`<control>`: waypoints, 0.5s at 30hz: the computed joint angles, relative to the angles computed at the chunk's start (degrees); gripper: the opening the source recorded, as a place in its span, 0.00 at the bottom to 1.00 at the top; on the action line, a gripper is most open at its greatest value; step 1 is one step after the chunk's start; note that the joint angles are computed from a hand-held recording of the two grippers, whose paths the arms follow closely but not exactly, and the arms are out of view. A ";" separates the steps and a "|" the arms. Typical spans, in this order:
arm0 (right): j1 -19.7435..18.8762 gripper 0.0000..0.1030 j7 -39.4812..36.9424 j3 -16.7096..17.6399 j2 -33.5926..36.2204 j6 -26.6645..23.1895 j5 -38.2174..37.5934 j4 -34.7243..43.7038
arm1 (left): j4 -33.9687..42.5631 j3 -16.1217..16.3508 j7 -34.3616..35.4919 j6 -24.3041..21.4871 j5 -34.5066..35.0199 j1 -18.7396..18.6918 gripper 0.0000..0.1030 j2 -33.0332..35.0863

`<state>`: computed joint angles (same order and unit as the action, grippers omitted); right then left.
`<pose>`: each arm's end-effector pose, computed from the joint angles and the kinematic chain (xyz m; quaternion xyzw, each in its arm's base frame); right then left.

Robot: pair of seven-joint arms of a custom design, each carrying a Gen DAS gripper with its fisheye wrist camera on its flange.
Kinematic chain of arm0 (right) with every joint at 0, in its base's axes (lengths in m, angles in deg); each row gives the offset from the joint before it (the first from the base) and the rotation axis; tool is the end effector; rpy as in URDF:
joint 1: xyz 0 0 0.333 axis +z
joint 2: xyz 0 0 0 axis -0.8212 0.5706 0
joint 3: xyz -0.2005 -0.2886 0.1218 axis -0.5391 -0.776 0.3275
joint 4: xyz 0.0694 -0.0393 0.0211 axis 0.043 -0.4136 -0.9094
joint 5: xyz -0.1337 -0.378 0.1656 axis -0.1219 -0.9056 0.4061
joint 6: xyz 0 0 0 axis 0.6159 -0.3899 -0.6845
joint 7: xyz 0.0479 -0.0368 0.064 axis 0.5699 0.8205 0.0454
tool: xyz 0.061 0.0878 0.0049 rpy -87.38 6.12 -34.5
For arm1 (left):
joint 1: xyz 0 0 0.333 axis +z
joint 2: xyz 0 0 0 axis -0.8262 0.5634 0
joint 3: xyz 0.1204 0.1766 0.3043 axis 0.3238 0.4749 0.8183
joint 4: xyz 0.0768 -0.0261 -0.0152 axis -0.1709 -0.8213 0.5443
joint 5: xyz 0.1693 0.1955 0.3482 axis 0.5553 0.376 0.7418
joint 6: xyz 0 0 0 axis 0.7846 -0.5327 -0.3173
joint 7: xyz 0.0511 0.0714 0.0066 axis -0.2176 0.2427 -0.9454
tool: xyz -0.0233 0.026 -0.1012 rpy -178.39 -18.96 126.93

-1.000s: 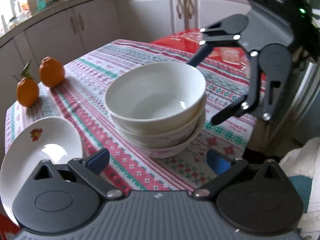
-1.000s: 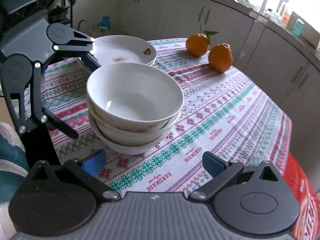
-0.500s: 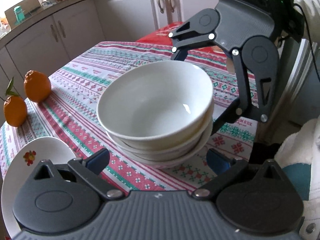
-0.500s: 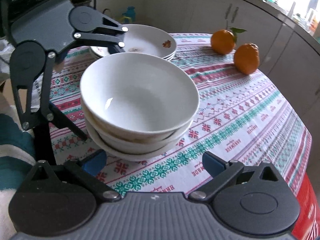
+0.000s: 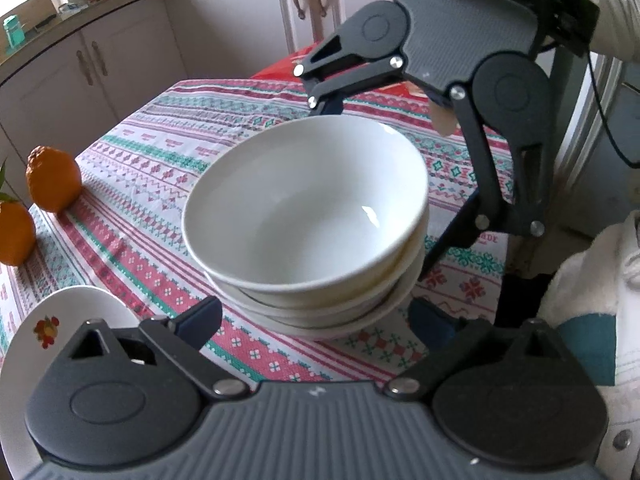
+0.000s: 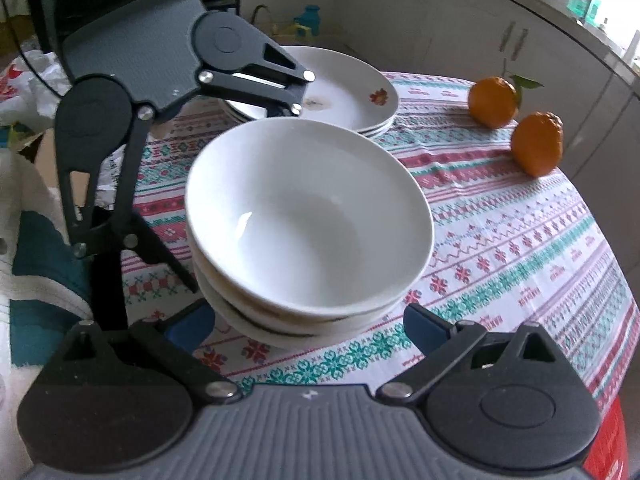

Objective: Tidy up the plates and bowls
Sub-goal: 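Grasp the plate stack rim with the right gripper while the left gripper grasps the opposite rim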

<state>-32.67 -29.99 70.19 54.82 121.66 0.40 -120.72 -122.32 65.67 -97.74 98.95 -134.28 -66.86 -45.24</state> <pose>0.4617 0.1259 0.4419 -0.9086 0.2903 -0.1513 0.2594 0.4947 -0.1469 0.4387 -0.0903 0.9414 -0.3091 0.1000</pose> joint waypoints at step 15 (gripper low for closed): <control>-2.70 0.93 -5.15 0.23 2.49 -8.85 2.85 4.36 | 5.87 -0.45 -3.64 -9.05 4.84 2.76 0.89 3.80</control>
<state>-35.36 -35.14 70.42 57.31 112.81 3.26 -116.37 -116.45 65.21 -101.37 89.90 -129.44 -64.09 -41.44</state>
